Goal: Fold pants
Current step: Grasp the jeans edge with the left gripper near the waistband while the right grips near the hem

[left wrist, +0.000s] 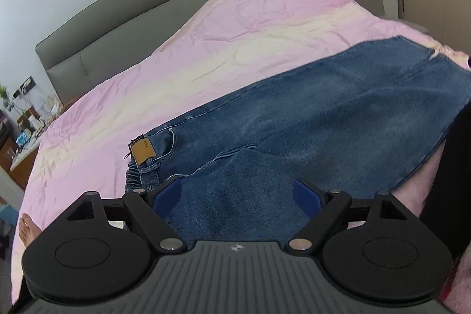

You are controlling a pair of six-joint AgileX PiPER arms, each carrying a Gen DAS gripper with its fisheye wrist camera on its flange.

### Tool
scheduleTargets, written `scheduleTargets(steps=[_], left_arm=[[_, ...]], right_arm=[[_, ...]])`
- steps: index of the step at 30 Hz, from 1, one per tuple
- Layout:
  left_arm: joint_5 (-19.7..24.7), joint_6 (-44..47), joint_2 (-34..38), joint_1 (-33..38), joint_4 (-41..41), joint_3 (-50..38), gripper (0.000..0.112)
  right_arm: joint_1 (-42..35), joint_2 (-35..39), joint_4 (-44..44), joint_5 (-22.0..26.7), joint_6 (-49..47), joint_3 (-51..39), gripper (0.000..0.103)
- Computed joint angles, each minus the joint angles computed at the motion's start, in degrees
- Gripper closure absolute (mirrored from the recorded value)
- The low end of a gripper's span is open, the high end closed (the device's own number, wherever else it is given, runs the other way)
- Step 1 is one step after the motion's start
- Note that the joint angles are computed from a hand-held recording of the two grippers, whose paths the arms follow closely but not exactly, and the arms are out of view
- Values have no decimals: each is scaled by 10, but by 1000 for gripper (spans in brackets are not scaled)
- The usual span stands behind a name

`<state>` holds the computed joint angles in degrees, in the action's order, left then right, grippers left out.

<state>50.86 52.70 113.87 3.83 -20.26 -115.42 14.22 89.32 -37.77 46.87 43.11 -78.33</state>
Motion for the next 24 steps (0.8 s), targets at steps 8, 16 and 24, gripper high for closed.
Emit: scheduleTargets(steps=[8,16,24], left_arm=[[58,168,74,30,46,-46,17],[-86,256,103,19,181,51,17],[-164,249,139,11,216,75,14]], right_arm=[[-103,32,50,-19,-183,18,26],[-177,64,128,-41,-344,30,26],[-241,86,230,-56,-558,44,24]])
